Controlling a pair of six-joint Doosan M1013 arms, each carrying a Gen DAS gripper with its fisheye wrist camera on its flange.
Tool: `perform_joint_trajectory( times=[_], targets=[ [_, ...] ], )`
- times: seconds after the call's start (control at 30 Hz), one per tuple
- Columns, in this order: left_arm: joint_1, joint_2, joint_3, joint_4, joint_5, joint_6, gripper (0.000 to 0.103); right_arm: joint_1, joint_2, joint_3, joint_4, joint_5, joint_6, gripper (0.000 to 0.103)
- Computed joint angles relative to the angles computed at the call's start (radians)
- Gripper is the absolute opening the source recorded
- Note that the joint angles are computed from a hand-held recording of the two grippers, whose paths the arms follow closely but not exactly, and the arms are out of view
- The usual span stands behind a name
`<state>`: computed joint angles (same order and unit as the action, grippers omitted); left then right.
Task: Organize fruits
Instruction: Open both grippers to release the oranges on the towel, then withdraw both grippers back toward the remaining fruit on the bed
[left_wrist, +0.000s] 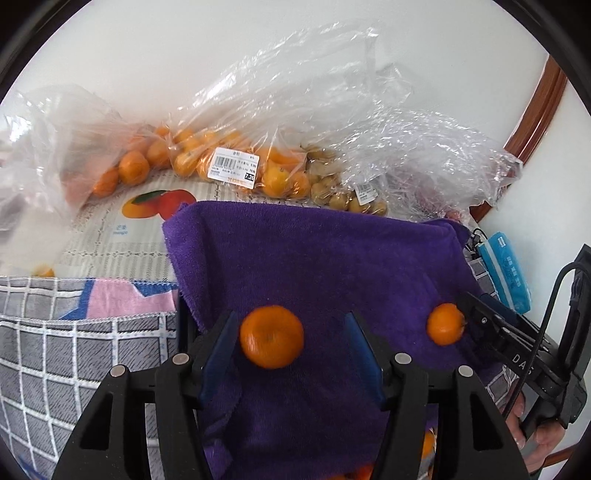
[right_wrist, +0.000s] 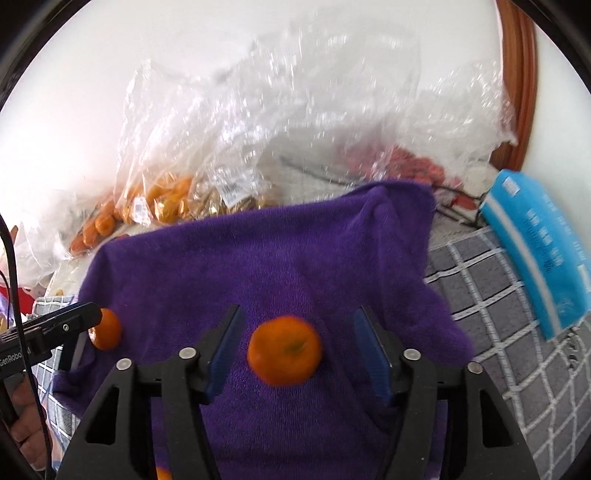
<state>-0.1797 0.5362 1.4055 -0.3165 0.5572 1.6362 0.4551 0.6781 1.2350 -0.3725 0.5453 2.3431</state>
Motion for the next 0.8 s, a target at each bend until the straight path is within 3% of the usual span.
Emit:
perform_joint_trajectory(
  times=[0.2, 0.3, 0.4, 0.57, 0.73, 0.8],
  targets=[
    [-0.016, -0.098, 0.114, 0.043, -0.11, -0.038, 0.058, 0.037, -0.082, 0.093, -0.278, -0.03, 0.261, 0.063],
    [-0.033, -0.151, 0.173, 0.183, -0.15, -0.149, 0.058, 0.057, -0.123, 0.139, -0.382, -0.033, 0.357, 0.063],
    [-0.04, -0.203, 0.241, 0.203, -0.196, -0.162, 0.058, 0.076, -0.16, 0.184, -0.454, -0.026, 0.427, 0.063],
    [-0.053, -0.27, 0.329, 0.359, -0.256, -0.309, 0.058, 0.11, -0.222, 0.271, -0.564, 0.002, 0.555, 0.063],
    [-0.046, -0.312, 0.387, 0.241, -0.277, -0.215, 0.058, 0.134, -0.263, 0.341, -0.65, 0.013, 0.673, 0.063],
    [-0.044, -0.33, 0.414, 0.179, -0.303, -0.153, 0.058, 0.135, -0.281, 0.363, -0.614, -0.007, 0.668, 0.063]
  ],
)
